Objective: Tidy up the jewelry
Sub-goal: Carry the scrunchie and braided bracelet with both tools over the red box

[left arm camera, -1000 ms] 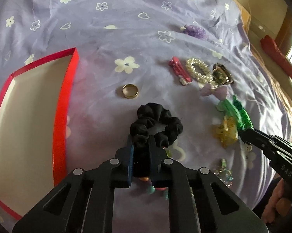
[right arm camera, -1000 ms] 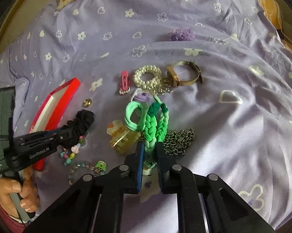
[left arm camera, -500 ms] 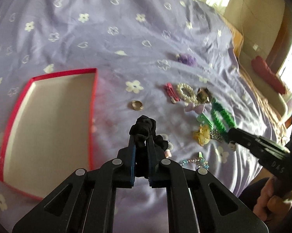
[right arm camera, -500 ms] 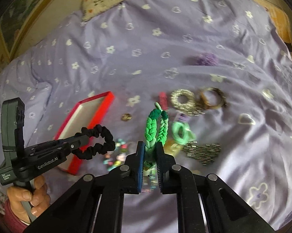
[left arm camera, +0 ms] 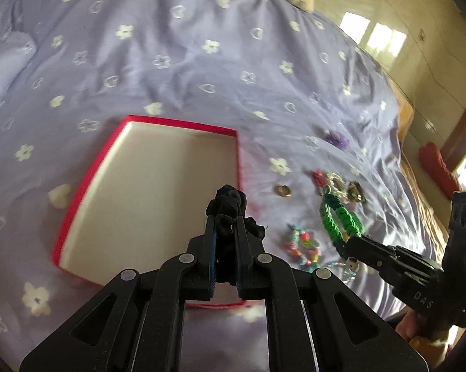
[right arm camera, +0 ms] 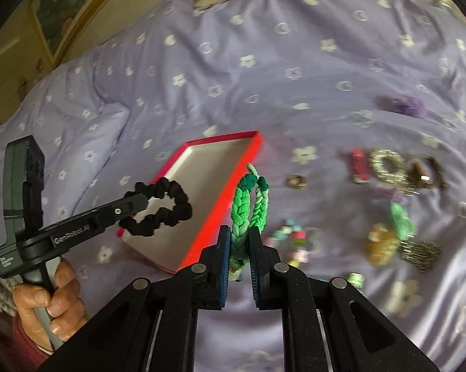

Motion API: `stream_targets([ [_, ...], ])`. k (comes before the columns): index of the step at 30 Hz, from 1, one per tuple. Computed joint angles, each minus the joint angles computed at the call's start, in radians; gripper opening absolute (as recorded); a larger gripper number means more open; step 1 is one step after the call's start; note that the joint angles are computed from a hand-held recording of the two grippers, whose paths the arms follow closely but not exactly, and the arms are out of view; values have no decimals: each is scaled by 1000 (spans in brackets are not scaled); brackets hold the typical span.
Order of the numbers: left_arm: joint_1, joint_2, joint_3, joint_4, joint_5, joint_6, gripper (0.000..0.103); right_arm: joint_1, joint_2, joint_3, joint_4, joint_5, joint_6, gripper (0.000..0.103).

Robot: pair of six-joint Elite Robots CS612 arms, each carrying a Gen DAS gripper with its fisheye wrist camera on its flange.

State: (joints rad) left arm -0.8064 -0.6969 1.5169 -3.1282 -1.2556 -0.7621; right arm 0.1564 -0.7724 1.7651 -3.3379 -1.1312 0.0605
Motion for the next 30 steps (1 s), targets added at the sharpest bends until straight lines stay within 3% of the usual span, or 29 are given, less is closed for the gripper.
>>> stream_targets([
  [11,31,-19,71,-4,28,-77,8,64,62,-130,138,69,-28,11],
  [23,69,14,76,39,-31,-157,8,111,122,-262,382,6,-153,11],
  [30,76,23,69,70,-43,-169,10,120,130,-275,435,6,-195,16],
])
